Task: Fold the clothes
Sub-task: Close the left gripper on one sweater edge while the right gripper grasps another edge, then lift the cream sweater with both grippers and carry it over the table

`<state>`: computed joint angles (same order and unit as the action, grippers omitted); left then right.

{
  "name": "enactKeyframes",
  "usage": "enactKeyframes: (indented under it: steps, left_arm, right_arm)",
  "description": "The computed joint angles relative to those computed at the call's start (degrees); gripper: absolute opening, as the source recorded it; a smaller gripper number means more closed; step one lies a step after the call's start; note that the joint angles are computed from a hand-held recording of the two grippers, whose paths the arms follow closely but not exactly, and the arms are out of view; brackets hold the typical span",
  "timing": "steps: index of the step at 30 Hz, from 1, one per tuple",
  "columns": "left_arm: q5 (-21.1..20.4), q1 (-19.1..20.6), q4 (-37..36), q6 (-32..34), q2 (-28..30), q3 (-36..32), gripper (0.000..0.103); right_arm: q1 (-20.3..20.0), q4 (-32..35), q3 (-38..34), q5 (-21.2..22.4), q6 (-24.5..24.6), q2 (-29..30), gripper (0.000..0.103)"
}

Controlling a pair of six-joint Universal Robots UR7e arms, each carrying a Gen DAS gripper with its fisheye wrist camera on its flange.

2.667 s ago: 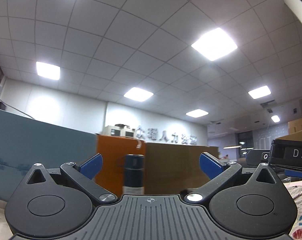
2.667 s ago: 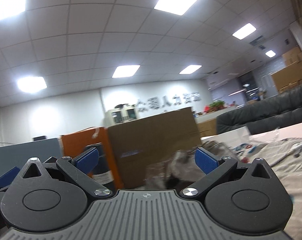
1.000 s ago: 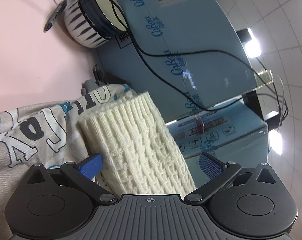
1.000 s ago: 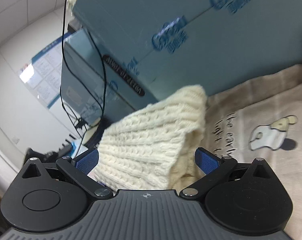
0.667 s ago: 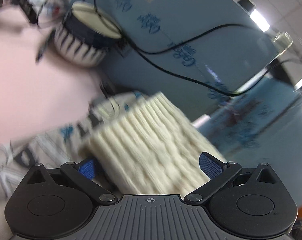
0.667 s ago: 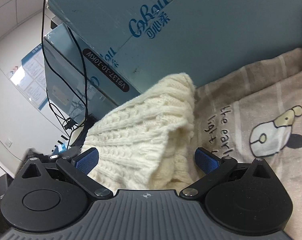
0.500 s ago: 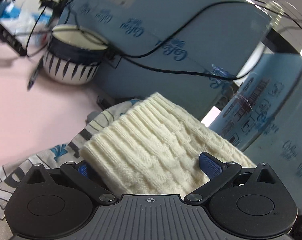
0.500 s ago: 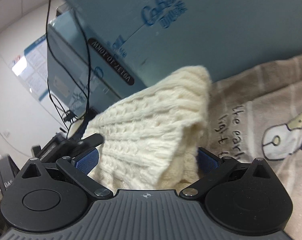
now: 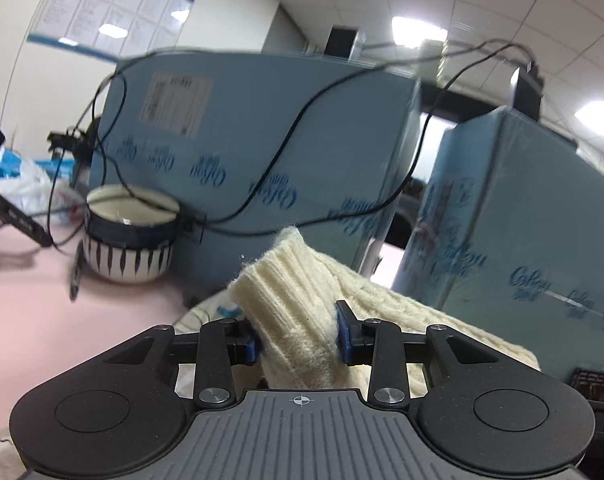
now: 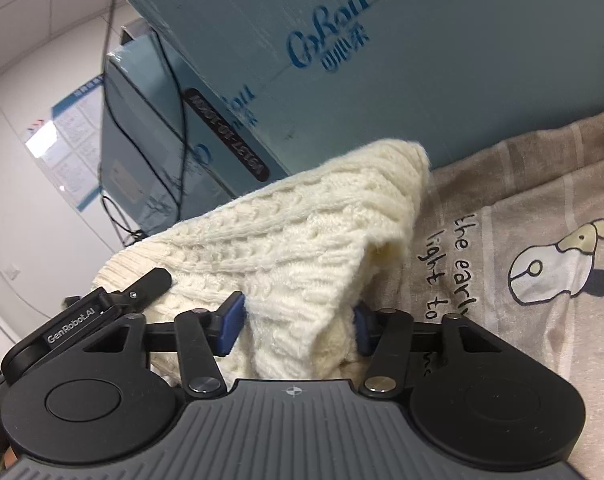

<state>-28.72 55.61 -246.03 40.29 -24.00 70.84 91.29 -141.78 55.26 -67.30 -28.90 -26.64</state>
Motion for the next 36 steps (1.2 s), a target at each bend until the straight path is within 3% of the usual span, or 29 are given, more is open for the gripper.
enactKeyframes:
  steps: [6,12,20,27,31,36]
  left_arm:
    - [-3.95,-1.84,-9.27,10.03,0.80,-0.92,0.034]
    - [-8.27,-2.02,-4.59,2.38,-0.91,4.34,0.034]
    - [-21.49,-3.68,0.74,0.12,0.00,10.82,0.034]
    - [-22.52,-7.53,10.34,-1.81,4.47,8.21,0.034]
    - [-21.48,-8.71,15.44,-4.22,7.40,4.78,0.034]
    - [-20.58,-9.20,23.27,-9.53,9.83,1.26,0.034]
  right_arm:
    - [-0.23,-1.62,4.84,5.25,-4.42,-3.71,0.047]
    - [-0.69,-5.11,10.75,5.58,-6.95,-8.64,0.046]
    - [-4.46,-7.25,19.56,4.96,-6.38,-19.06,0.045]
    - [-9.66,-7.64,25.06,4.77,-6.60,-28.56,0.045]
    - [-12.20,-9.07,26.20,4.47,-6.06,-31.37,0.045]
    - [-15.54,-5.03,24.70,5.29,-6.83,-33.40,0.045]
